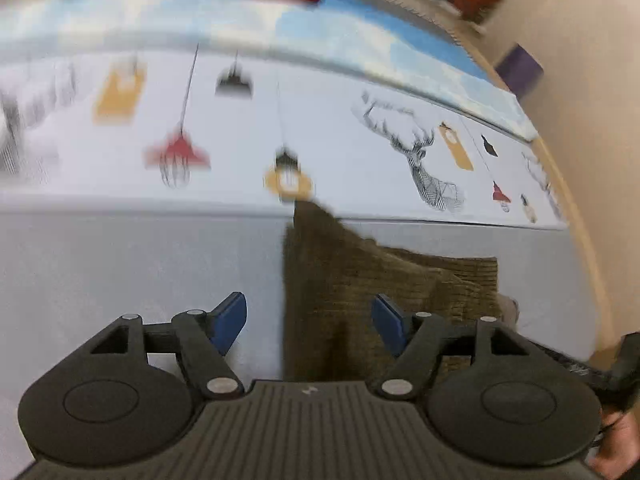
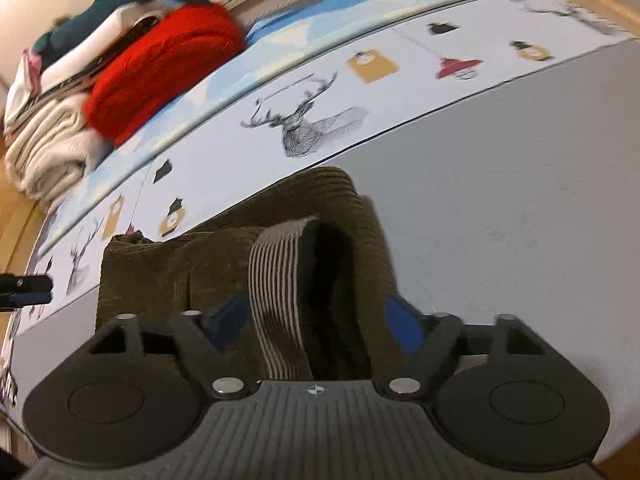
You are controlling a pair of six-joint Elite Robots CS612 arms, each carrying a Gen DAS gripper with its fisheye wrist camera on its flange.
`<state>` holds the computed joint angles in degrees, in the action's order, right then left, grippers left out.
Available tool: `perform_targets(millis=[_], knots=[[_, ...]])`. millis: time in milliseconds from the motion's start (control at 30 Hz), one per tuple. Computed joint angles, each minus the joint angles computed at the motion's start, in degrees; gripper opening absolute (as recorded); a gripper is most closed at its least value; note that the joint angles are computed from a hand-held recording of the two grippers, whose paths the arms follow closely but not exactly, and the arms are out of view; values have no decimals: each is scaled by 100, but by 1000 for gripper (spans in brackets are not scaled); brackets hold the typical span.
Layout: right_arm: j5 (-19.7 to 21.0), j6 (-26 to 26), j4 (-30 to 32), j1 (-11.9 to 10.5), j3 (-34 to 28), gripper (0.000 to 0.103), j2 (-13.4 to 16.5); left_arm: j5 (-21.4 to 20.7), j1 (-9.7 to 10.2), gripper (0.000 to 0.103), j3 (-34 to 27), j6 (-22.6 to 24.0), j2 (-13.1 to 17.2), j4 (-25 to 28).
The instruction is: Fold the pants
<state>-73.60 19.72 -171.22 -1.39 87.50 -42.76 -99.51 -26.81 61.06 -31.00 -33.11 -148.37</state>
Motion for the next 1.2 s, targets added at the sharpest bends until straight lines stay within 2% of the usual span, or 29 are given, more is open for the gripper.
perform_targets(millis=[33, 67, 167, 200, 300, 467, 533, 567, 633, 733, 800, 833, 967, 1100, 1200], knots=[[138, -115, 268, -28, -137, 83, 56, -223, 42, 74, -250, -190, 125, 361], [339, -253, 517, -66, -277, 83, 126, -367, 62, 74, -423, -261, 231, 482], [759, -384, 944, -145, -545, 90, 282, -405, 44, 75, -670, -27, 415, 591], [755, -415, 1019, -148, -588, 96, 305, -465, 52, 75, -731, -39, 474, 610], [842, -529, 1273, -146, -741, 102, 384, -656, 96, 75, -846, -351, 629, 663], [767, -907, 1508, -105, -896, 102, 461, -869, 110, 75, -1062, -331, 851, 578], [717, -907, 1468, -97, -901, 97, 458, -962, 104, 73, -1137, -230, 924, 558], [686, -910, 1442, -85, -894, 94, 445, -946, 93, 68, -1197, -177, 956, 636], [682, -940, 1388, -74, -871, 78, 412, -878, 66, 45, -1255, -25, 979, 657], [554, -1147, 1346, -23, -846, 61, 344, -630, 4, 33, -1205, 489, 873, 675], [600, -1362, 1263, -14, -837, 54, 307, -469, -3, 32, -1038, 571, 740, 414], [771, -1324, 1176, -35, -849, 50, 303, -361, 3, 32, -940, 620, 676, 213], [1318, -1116, 700, -32, -1090, 47, 437, -31, 108, 32, -650, 588, 504, -563], [1298, -1025, 675, 153, -1680, 47, 742, 375, 202, 32, -554, 676, 446, -881], [998, -922, 768, 331, -2172, 50, 1011, 637, 287, 41, -577, 364, 492, -936]])
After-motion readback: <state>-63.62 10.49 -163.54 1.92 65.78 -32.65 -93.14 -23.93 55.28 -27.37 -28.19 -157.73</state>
